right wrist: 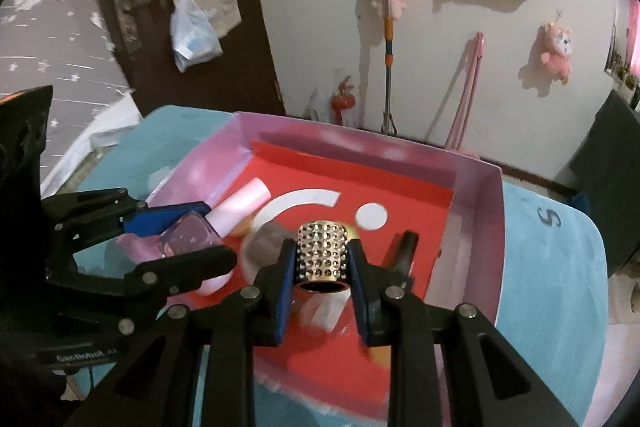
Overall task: Organize rigid objects
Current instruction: 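Carry the nail polish and studded cylinder into the box and open both tools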
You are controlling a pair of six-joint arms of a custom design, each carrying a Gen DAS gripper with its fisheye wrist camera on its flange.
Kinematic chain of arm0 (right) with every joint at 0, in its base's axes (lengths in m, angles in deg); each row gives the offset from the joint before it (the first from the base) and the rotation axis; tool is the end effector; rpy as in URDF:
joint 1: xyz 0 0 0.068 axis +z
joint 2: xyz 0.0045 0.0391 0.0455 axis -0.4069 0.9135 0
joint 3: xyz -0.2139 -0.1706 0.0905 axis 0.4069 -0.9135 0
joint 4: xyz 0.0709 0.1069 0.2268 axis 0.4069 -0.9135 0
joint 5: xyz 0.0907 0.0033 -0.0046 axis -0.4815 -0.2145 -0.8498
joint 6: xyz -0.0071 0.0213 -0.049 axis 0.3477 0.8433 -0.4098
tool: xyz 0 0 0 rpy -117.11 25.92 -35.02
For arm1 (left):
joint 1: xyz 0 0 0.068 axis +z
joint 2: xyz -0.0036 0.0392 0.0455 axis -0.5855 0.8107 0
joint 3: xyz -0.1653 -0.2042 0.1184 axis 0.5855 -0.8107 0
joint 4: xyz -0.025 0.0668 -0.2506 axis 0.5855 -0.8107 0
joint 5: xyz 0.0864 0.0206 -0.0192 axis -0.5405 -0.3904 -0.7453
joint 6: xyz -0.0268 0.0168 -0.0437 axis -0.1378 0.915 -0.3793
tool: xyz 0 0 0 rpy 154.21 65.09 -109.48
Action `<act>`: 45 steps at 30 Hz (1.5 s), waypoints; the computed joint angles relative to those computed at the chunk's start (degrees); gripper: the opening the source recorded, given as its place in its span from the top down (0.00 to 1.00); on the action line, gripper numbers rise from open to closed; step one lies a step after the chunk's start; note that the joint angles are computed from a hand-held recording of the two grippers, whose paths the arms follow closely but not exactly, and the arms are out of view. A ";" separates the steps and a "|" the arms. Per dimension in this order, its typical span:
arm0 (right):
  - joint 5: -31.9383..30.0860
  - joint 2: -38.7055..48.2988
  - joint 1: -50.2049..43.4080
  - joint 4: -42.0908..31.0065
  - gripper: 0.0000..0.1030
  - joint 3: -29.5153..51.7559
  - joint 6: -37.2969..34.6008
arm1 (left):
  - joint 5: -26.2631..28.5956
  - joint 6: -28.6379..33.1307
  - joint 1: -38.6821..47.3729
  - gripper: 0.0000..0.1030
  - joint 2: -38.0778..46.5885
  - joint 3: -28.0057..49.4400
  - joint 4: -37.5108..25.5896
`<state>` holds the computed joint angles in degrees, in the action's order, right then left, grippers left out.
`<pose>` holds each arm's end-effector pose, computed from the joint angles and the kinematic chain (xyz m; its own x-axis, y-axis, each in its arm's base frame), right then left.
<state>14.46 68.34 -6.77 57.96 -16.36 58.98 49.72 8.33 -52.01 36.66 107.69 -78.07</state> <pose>0.2800 0.1023 0.2154 -0.5546 -0.5550 -0.6200 -0.7637 0.6354 0.1144 0.1954 -0.0530 0.2138 -0.7546 -0.0771 -0.6516 -0.0001 0.9931 -0.1173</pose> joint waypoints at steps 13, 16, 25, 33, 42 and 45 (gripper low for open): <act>9.65 22.27 3.80 -6.39 0.74 19.47 0.95 | 9.25 6.95 11.32 0.64 23.62 8.66 5.37; 10.63 24.46 4.20 -7.52 0.74 21.78 0.68 | 9.73 6.62 12.18 0.65 26.42 9.72 5.65; 14.18 27.23 6.14 -8.08 0.74 24.01 0.27 | 9.06 6.24 12.27 0.65 29.88 10.84 6.78; 14.93 28.28 6.47 -8.19 0.74 24.93 0.69 | 7.10 5.76 11.26 0.64 30.10 10.26 8.27; 15.42 28.69 6.87 -7.88 0.70 24.87 0.57 | 8.93 6.03 12.92 0.64 29.95 10.03 8.58; 15.18 28.38 6.67 -8.04 0.67 24.68 0.32 | 8.56 5.92 12.76 0.64 29.93 9.93 8.65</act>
<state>29.64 96.72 -0.10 49.92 8.31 59.30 58.29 14.25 -39.26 66.59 117.61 -69.42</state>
